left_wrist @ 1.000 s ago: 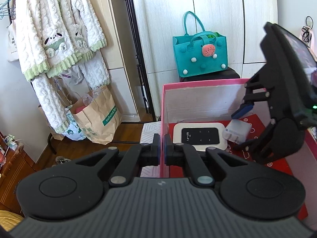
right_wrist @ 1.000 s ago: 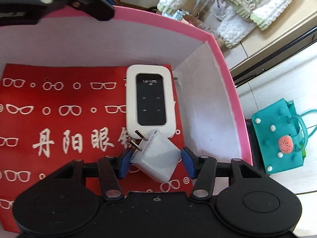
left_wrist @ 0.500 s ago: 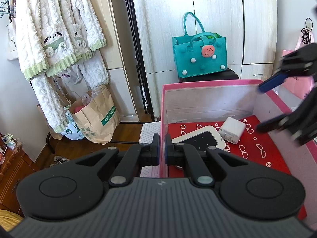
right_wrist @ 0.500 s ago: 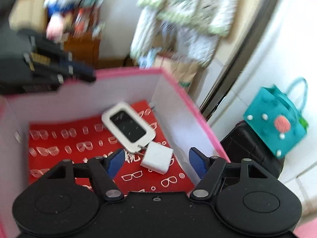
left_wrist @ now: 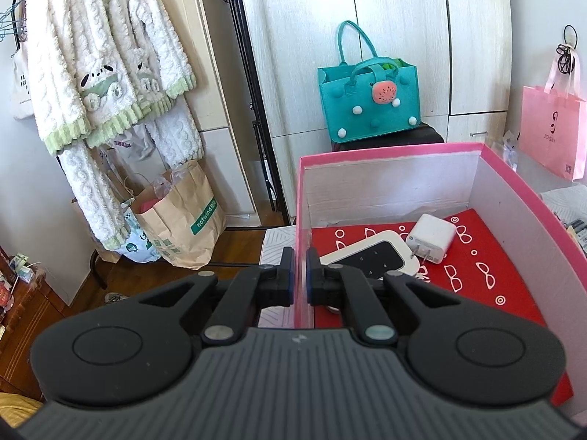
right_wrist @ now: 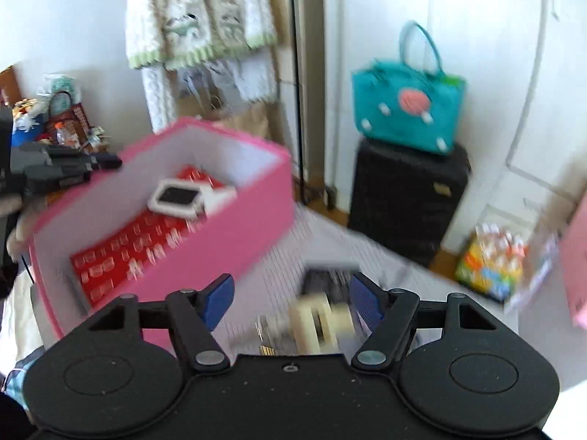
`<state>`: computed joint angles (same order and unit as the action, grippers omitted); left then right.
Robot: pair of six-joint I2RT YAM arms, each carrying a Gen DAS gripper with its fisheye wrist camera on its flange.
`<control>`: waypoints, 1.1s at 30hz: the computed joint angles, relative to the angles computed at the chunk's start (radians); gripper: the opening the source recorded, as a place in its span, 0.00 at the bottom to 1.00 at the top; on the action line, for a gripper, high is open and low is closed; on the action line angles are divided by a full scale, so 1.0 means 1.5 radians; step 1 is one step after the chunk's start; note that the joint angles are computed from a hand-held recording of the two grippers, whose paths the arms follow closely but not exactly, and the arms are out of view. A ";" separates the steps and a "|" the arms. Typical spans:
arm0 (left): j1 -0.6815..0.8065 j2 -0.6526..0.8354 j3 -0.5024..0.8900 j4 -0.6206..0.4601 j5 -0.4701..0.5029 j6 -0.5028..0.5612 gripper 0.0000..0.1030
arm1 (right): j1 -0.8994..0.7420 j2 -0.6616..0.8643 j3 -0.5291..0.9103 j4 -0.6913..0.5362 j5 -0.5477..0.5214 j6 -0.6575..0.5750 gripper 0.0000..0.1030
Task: Organize rigid objects
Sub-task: 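Move the right gripper to the beige round case and grasp it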
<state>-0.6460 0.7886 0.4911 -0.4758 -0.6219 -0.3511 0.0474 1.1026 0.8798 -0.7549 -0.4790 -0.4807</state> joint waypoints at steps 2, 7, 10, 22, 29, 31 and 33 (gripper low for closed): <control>-0.005 0.004 0.003 -0.003 -0.002 -0.009 0.05 | -0.051 -0.017 -0.024 -0.028 -0.009 -0.035 0.69; -0.004 0.010 0.006 -0.003 -0.002 -0.003 0.06 | -0.154 -0.065 -0.090 -0.073 -0.021 -0.112 0.69; -0.007 0.012 0.006 -0.005 -0.002 -0.006 0.06 | -0.201 -0.105 -0.126 -0.081 0.009 -0.141 0.65; -0.016 0.015 0.005 -0.006 -0.010 -0.016 0.06 | -0.305 -0.135 -0.231 -0.021 0.027 -0.256 0.72; -0.016 0.016 0.005 -0.006 -0.010 -0.016 0.06 | -0.332 -0.137 -0.300 0.056 0.000 -0.249 0.76; -0.016 0.015 0.005 -0.006 -0.010 -0.016 0.06 | -0.363 -0.148 -0.327 0.080 -0.038 -0.236 0.77; -0.014 0.015 0.004 -0.004 -0.008 -0.017 0.06 | -0.396 -0.148 -0.355 0.109 -0.085 -0.219 0.80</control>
<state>-0.6675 0.8112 0.4978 -0.4823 -0.6333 -0.3770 -0.5460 0.8801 0.3470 -0.5914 -0.6064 -0.8096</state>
